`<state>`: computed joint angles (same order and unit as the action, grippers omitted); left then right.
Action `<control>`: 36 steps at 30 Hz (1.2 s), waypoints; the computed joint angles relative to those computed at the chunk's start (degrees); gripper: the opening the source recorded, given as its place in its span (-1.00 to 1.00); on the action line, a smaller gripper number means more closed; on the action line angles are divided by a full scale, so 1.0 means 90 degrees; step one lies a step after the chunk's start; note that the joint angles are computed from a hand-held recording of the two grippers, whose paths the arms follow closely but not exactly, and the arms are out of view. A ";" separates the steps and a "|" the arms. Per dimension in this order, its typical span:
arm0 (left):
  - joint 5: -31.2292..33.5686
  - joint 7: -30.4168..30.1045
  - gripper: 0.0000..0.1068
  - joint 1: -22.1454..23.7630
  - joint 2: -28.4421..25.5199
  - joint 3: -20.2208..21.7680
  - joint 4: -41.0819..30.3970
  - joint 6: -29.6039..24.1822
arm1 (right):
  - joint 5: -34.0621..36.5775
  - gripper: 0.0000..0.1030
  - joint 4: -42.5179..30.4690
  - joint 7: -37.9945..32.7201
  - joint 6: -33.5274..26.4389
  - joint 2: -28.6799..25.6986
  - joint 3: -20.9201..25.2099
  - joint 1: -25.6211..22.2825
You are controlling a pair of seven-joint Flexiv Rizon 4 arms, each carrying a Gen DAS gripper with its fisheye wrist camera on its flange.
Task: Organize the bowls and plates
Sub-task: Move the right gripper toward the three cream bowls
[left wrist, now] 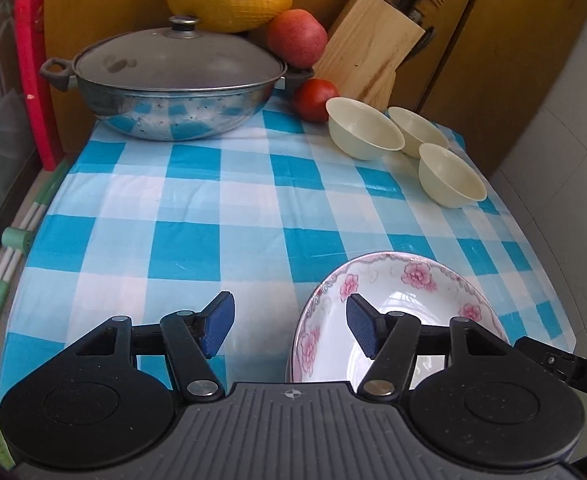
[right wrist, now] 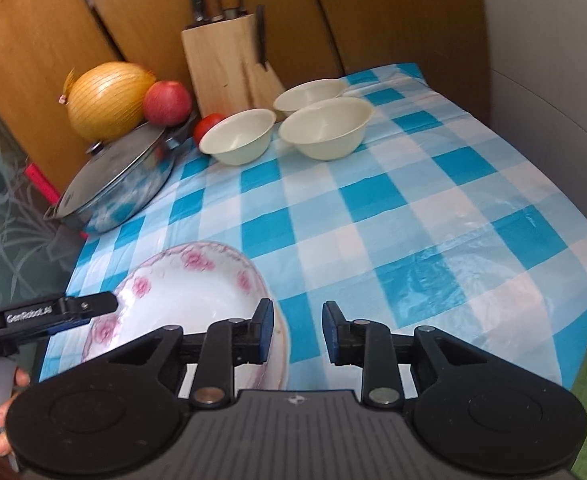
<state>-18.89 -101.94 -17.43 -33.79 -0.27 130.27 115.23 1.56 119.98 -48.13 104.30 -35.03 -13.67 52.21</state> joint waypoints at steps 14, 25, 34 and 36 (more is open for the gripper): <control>-0.0433 0.0376 0.36 -0.0475 -0.0316 0.0349 -0.1032 -0.0622 | -0.0445 -0.51 -0.1004 0.0173 -0.0373 -0.0410 0.0026 -0.0440; -0.0275 0.0428 0.36 -0.0228 -0.0789 0.0141 -0.2308 -0.1549 | -0.0931 -0.51 -0.1861 0.0798 -0.0842 -0.0877 -0.0090 -0.0787; 0.0068 0.0173 0.37 -0.0417 -0.1382 0.0326 -0.3648 -0.2389 | -0.1382 -0.51 -0.2607 0.1268 -0.1203 -0.1305 -0.0146 -0.1172; 0.0117 0.0123 0.41 -0.0299 -0.1517 0.0185 -0.3912 -0.2617 | -0.1475 -0.51 -0.2768 0.1354 -0.1301 -0.1391 -0.0084 -0.1310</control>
<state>-17.84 -100.83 -20.12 -47.44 1.40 95.06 91.68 -11.72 95.07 -35.94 92.59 -47.55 -14.42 40.42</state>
